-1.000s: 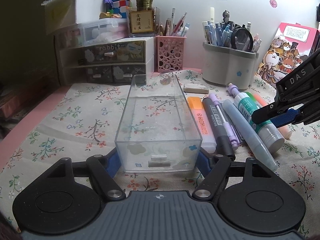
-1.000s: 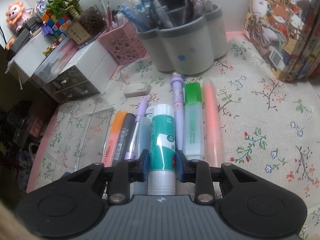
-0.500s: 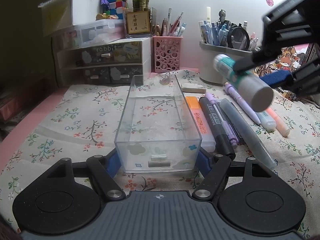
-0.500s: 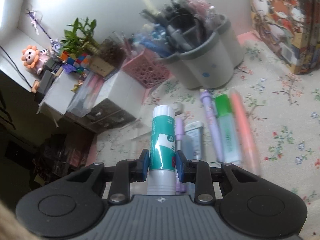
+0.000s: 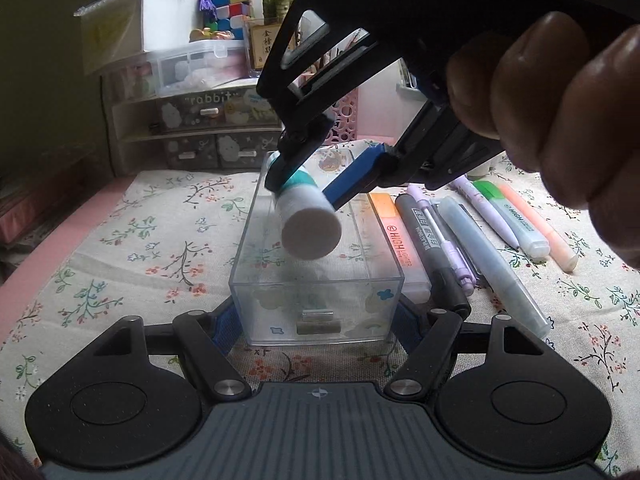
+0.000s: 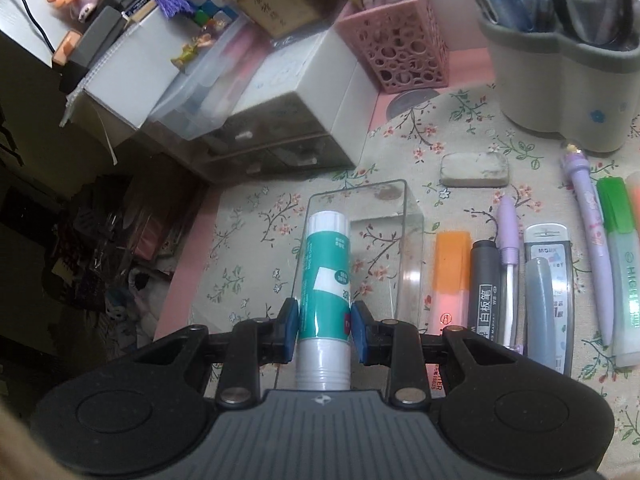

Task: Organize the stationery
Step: 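Carry the glue stick into the clear box with the right tool and release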

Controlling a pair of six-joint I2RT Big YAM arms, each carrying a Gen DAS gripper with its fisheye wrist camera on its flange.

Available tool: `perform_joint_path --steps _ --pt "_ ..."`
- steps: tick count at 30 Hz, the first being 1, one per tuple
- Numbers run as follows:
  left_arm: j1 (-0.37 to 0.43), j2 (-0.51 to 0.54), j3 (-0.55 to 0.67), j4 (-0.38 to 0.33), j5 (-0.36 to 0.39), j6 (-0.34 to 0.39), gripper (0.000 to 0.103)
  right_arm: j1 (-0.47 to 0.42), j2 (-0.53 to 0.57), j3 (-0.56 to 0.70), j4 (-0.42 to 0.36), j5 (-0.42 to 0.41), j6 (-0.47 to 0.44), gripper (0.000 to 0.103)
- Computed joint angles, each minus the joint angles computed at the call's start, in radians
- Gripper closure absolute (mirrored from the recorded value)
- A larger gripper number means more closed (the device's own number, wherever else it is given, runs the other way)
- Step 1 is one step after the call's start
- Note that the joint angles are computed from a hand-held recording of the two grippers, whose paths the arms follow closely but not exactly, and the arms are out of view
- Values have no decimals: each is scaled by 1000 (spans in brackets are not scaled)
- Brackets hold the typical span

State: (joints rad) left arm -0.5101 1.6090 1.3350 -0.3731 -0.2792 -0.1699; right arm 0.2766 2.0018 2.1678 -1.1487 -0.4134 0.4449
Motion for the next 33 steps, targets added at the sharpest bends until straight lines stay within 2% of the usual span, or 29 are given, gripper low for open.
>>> perform_joint_path --steps 5,8,13,15,16,21,23,27,33 --pt "2 3 3 -1 5 2 30 8 42 57 -105 -19 -11 86" --pt "3 4 4 0 6 2 30 10 38 53 -121 -27 -39 85" --pt "5 4 4 -1 12 2 30 -12 22 22 -119 -133 -63 84" --pt "5 5 5 -2 14 4 30 -26 1 -18 -77 -199 -46 84" --pt "5 5 5 -2 14 5 30 -29 -15 -38 -54 -207 -45 84" --pt "5 6 7 -2 13 2 30 -69 -152 -207 161 -148 18 84" --pt "5 6 7 -2 13 1 30 -92 -196 -258 221 -117 26 84" --pt "5 6 7 -2 11 -2 30 -120 -256 -348 257 -17 21 84" --pt "1 4 3 -2 3 -5 30 -130 -299 -460 272 39 -14 84"
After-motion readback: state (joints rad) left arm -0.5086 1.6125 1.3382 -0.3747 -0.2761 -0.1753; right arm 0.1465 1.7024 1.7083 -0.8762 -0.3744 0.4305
